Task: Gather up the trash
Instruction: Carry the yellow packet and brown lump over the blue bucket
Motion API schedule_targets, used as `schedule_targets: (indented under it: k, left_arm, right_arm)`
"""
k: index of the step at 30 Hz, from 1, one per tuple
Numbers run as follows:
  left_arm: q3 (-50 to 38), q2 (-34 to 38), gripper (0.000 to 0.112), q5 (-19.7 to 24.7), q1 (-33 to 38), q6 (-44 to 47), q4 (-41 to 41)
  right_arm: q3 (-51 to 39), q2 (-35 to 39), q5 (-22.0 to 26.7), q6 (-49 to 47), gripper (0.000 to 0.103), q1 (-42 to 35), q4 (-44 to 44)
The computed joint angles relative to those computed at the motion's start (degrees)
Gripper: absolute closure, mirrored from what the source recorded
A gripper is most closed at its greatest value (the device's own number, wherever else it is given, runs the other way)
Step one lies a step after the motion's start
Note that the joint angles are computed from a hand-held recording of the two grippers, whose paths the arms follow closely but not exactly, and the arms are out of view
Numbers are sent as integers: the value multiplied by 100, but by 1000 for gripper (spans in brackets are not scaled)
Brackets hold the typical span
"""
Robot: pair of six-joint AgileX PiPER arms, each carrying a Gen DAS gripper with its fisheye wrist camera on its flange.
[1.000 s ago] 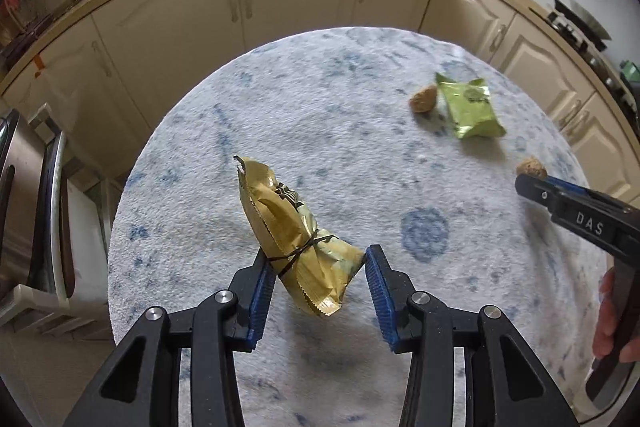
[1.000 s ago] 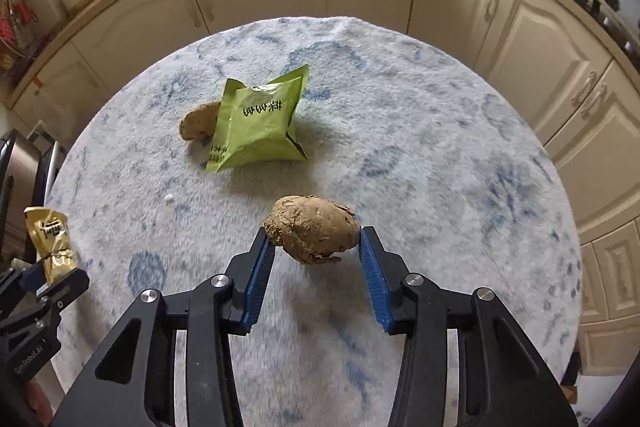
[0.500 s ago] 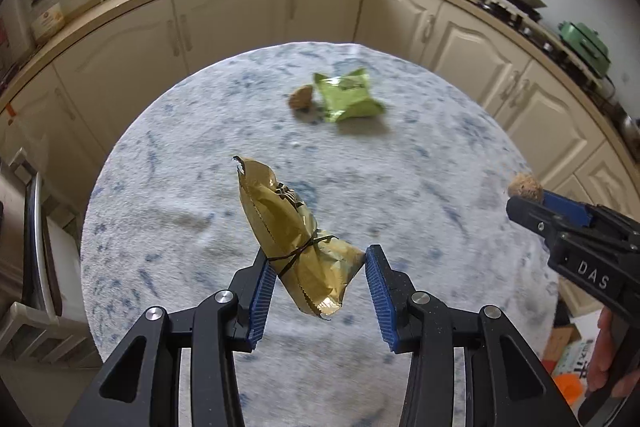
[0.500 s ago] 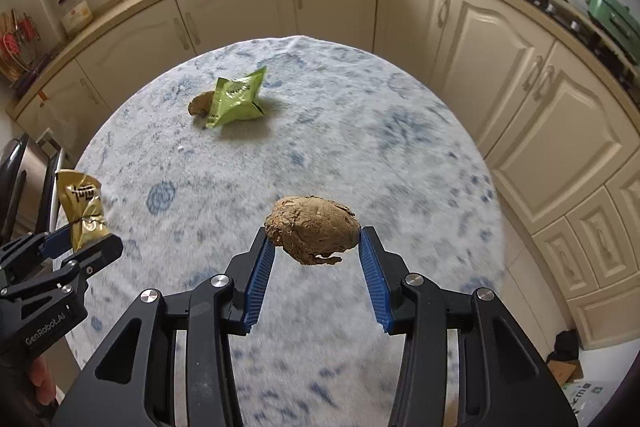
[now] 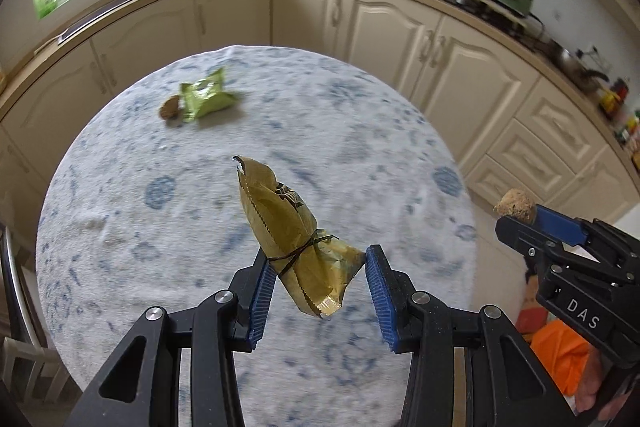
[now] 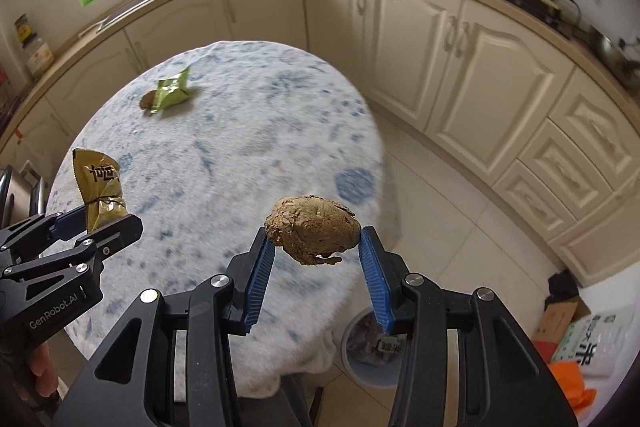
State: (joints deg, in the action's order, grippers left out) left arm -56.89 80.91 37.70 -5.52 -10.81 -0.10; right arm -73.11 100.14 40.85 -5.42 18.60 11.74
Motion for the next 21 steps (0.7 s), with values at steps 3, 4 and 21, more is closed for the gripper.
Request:
schedule_targets:
  k: [3,4,21]
  left_arm:
    - [-45,53,72,13,-476,-276,193]
    - [-56,62,72,23,-678,-389,279]
    - [-1208,1623,72,168,-2927,-910,505]
  right_arm:
    - [474,-332,-96,-56,59,-322,39]
    - [633,-440,-126,-88,59,-455,61]
    - [2396,-1220,-447,-1406,59,-2919,827]
